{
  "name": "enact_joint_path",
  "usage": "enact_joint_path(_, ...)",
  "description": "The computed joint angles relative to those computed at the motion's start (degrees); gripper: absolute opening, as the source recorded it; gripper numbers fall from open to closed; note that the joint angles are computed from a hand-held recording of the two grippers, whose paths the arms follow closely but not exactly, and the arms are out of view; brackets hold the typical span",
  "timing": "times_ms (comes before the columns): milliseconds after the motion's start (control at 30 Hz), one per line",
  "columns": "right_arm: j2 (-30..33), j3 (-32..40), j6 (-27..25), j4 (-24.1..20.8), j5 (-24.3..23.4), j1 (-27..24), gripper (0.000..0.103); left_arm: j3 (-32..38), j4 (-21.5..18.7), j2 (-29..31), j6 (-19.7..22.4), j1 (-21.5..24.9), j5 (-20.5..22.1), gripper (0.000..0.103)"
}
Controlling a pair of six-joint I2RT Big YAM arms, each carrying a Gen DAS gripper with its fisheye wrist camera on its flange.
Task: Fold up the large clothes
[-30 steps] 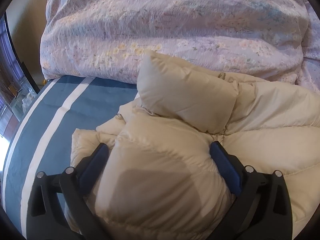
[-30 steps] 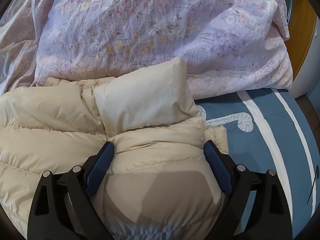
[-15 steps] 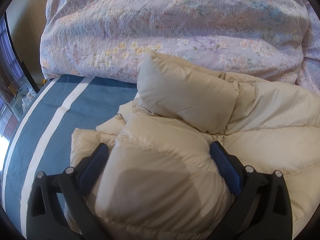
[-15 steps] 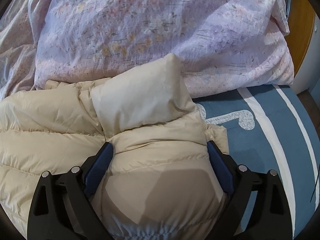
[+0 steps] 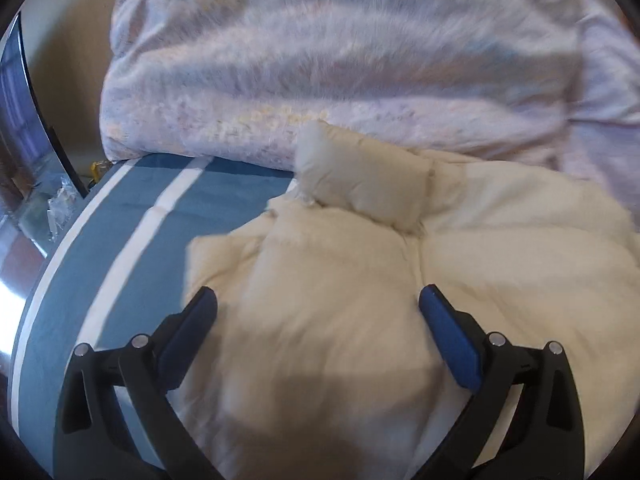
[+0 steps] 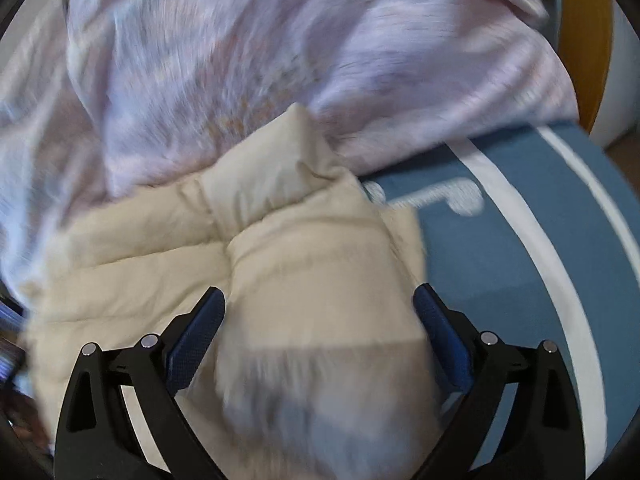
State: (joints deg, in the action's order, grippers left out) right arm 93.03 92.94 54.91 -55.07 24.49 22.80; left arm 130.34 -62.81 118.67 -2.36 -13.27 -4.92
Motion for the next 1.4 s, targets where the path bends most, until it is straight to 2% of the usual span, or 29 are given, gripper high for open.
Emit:
enact_joint_path(67, -4.1, -4.2, 1.7, 1.7, -1.3, 0.0, 0.097, -5.7, 2.1, -4.8, 0.2, 1.6, 2.9, 0.101)
enact_joint_path(167, -8.0, -8.7, 1.9, 2.0, -3.1, 0.1, 0.097, -7.9, 0.3, -7.8, -2.2, 3.9, 5.6, 0.101)
enact_joint_path(300, -10.7, -13.8, 2.8, 5.6, -8.5, 0.4, 0.097, -8.6, -4.4, -8.3, -7.3, 7.1, 12.8, 0.101)
enact_joint_path(400, -11.9, -16.5, 3.5, 8.7, -11.5, 0.5, 0.096, -10.4, -4.9, -9.1, -7.7, 7.1, 14.0, 0.099)
enact_joint_path(467, -12.0, -17.0, 3.4, 9.5, -10.6, 1.7, 0.094, -11.4, -4.7, -9.3, -7.5, 7.1, 15.3, 0.098)
enact_joint_path(533, -12.3, -17.7, 3.1, 11.2, -11.5, 2.1, 0.088, -11.4, -5.4, -9.1, -7.8, 7.1, 17.1, 0.090)
enact_joint_path(600, -12.6, -18.7, 3.1, 13.8, -13.6, 2.1, 0.079, -10.7, -6.6, -8.3, -8.5, 7.1, 18.9, 0.074)
enact_joint_path(633, -12.6, -19.1, 3.3, 14.9, -14.2, 2.2, 0.075, -10.3, -7.5, -7.7, -9.3, 7.1, 20.2, 0.072)
enact_joint_path(667, -12.6, -19.3, 3.6, 15.5, -14.4, 2.3, 0.067, -11.1, -6.5, -8.1, -9.8, 6.9, 19.7, 0.070)
enact_joint_path(700, -12.7, -19.8, 4.3, 16.6, -15.0, 2.4, 0.063, -11.1, -6.6, -8.1, -10.1, 6.8, 20.3, 0.063)
enact_joint_path(733, -13.1, -20.7, 5.6, 17.9, -15.4, 2.4, 0.054, -11.4, -6.4, -8.2, -10.7, 6.8, 21.1, 0.059)
enact_joint_path(767, -14.0, -22.2, 7.4, 19.7, -16.3, 2.4, 0.042, -11.5, -6.4, -8.2, -11.3, 6.9, 22.1, 0.050)
enact_joint_path(867, -15.3, -24.7, 11.6, 25.1, -18.7, 2.2, 0.024, -12.8, -5.5, -9.3, -12.7, 7.5, 24.6, 0.030)
enact_joint_path(900, -15.6, -24.8, 11.8, 25.4, -18.7, 2.4, 0.022, -13.3, -5.2, -9.9, -12.9, 7.8, 25.5, 0.024)
enact_joint_path(1000, -16.4, -24.2, 11.7, 25.2, -17.6, 4.2, 0.018, -13.8, -4.8, -11.3, -12.5, 8.4, 25.7, 0.020)
enact_joint_path(1133, -18.1, -25.3, 12.5, 26.8, -16.7, 7.0, 0.017, -16.7, -4.8, -14.6, -11.0, 10.2, 26.9, 0.019)
enact_joint_path(1233, -17.8, -25.3, 13.4, 28.2, -16.2, 9.3, 0.017, -20.2, -5.2, -17.7, -8.2, 12.2, 27.9, 0.019)
enact_joint_path(1400, -19.7, -26.9, 16.8, 27.3, -14.4, 14.3, 0.017, -25.8, -6.6, -22.2, -3.1, 15.7, 30.0, 0.020)
